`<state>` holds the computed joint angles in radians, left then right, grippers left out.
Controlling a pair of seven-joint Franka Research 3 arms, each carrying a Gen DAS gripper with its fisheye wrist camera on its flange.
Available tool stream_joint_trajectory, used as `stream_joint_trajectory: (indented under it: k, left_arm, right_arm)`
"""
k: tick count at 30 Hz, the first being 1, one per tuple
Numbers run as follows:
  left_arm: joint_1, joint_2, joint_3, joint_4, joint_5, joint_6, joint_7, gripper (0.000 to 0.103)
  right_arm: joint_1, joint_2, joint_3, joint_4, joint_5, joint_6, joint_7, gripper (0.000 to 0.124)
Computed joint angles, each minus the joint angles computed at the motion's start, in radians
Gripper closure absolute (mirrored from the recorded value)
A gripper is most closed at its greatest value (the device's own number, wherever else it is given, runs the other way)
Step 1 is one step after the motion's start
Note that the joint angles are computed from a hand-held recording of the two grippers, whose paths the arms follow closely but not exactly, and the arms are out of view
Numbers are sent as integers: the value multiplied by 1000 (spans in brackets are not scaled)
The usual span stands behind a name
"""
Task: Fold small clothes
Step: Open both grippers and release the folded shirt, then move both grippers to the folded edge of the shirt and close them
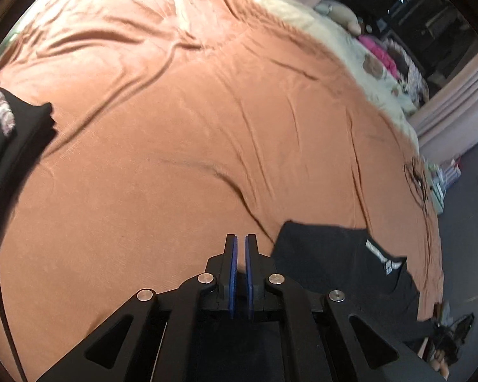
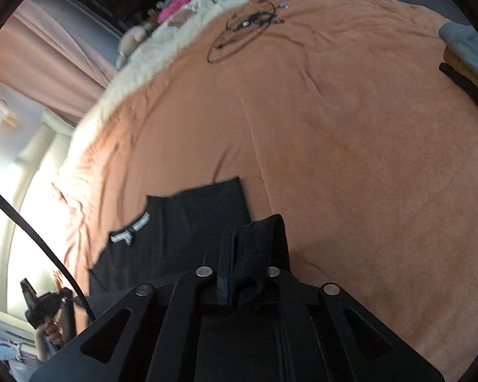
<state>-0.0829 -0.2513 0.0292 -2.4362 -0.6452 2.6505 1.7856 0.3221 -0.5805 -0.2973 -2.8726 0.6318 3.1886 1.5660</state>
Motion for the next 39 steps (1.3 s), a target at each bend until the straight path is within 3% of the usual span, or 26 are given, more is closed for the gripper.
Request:
stream_joint_trajectory:
  k: [1, 2, 3, 4, 6, 9, 12, 18, 23, 25, 30, 39]
  left_arm:
    - [-3, 1, 8, 3, -12, -19, 14, 77]
    - [0, -4, 7, -1, -8, -26, 15, 68]
    - [3, -17, 1, -11, 4, -20, 15, 52]
    - [5, -37, -4, -28, 21, -9, 21, 42]
    - [-2, -64, -4, -45, 53, -10, 34, 38]
    - [-5, -90, -6, -55, 125, -47, 31, 38]
    - [-7, -130, -20, -81, 217, -62, 26, 38]
    - [-15, -152, -46, -109, 381, -105, 3, 38]
    - [-18, -125, -79, -126, 521, -121, -36, 38]
    - [-10, -104, -94, -124, 572, -123, -64, 38]
    - [-12, -35, -106, -96, 630, -112, -112, 38]
    - [0, 87, -130, -3, 695, -61, -175, 35]
  right_arm:
    - [-51, -18, 54, -15, -9, -15, 16, 87]
    - [-104, -32, 114, -25, -23, -21, 34, 48]
    - [-128, -50, 144, -38, -32, -12, 43, 39]
    - [-147, -63, 176, -50, -39, 9, 60, 38]
    - [-228, -105, 256, -58, -74, -49, 96, 38]
    - [-368, -155, 392, -61, -160, -171, 174, 38]
    - [-420, -220, 446, -80, -243, -261, 218, 38]
    - [-442, -309, 481, -72, -396, -457, 264, 38]
    - [-451, -261, 487, -19, -502, -543, 313, 38]
    - [-443, -229, 474, -2, -536, -551, 321, 38]
    - [-459, -121, 520, 61, -653, -554, 398, 38]
    - [-467, 31, 504, 132, -787, -451, 472, 38]
